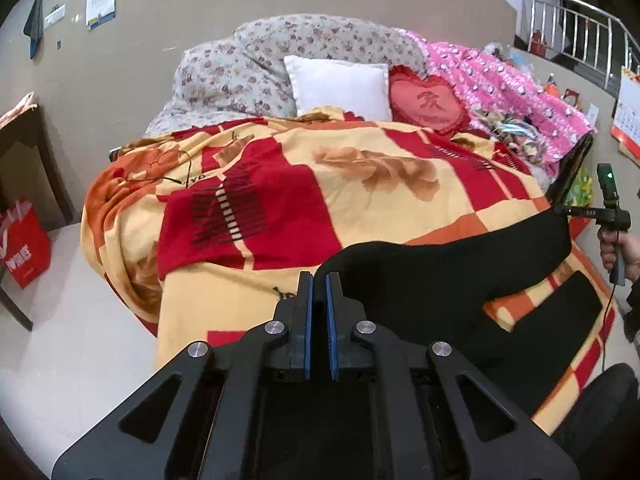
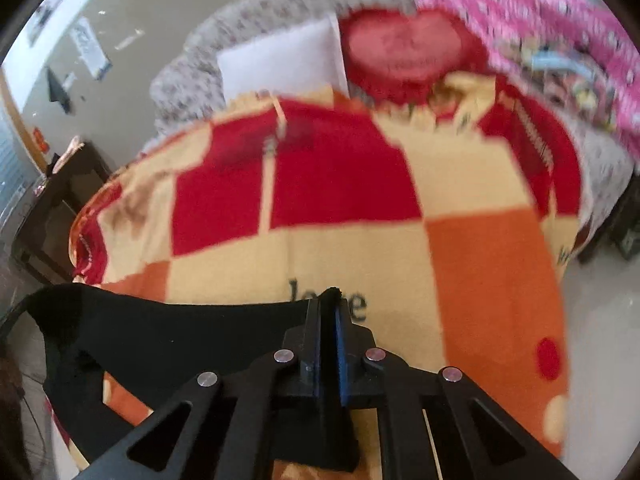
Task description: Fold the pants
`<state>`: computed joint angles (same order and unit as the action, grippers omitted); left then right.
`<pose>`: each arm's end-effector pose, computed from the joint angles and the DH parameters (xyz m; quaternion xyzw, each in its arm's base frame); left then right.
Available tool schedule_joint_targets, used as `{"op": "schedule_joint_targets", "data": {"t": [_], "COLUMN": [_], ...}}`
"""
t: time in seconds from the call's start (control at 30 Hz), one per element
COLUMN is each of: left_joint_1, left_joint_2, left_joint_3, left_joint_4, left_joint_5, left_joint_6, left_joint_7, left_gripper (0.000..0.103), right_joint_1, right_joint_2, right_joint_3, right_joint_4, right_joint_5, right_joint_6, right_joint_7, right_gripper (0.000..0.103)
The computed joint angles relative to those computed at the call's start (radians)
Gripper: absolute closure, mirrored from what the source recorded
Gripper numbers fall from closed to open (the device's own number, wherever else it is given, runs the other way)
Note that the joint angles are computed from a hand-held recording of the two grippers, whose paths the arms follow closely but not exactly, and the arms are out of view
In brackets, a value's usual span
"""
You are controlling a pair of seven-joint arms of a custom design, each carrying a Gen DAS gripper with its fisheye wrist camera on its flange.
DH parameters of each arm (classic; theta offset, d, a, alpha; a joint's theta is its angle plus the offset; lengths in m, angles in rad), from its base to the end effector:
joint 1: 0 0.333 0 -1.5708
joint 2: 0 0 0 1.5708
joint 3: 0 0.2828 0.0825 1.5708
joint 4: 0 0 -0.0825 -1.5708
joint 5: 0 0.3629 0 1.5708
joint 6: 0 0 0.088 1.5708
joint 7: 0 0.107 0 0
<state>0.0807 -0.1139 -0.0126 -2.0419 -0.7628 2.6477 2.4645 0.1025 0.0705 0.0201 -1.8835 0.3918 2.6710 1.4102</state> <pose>0.5503 0.0558 0.5444 -0.5439 0.7203 -0.3651 0.2280 0.6023 0.0624 0.5252 -0.6555 0.6566 -0.1479 0.3425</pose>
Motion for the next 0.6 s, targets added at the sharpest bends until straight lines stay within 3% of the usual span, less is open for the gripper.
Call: {"op": "schedule_joint_targets", "data": {"t": [0.17, 0.33, 0.4, 0.5, 0.6], "left_joint_1": [-0.014, -0.040, -0.046, -0.039, -0.030], "left_joint_2": [-0.125, -0.228, -0.227, -0.178, -0.151], "left_joint_3": [0.022, 0.067, 0.083, 0.095, 0.075], "left_joint_4": [-0.163, -0.315, -0.328, -0.287, -0.259], "left_joint_5": [-0.023, -0.063, -0.080, -0.101, -0.103], "left_joint_6": [0.057, 0.092, 0.096, 0.057, 0.089], "left_joint_7": [0.079, 0.124, 0.115, 0.063, 0.034], "left_gripper": [0.098, 0.098, 0.098, 0.098, 0.098], "right_joint_1": [0.041, 0.170, 0.184, 0.060, -0.072], "right_joint_2": [-0.193, -0.400, -0.440, -0.406, -0.310], "right_joint_3": [-0.011, -0.097, -0.106, -0.008, 0.102], "right_joint_4": [-0.245, -0.511, -0.559, -0.528, -0.398], "right_joint_5": [-0.014, 0.064, 0.030, -0.152, -0.400], "right_joint_6": [0.110, 0.269, 0.304, 0.298, 0.271], "right_joint_7": [-0.130, -0.279, -0.261, -0.106, 0.076], "right_gripper": [0.098, 0.098, 0.098, 0.098, 0.098]}}
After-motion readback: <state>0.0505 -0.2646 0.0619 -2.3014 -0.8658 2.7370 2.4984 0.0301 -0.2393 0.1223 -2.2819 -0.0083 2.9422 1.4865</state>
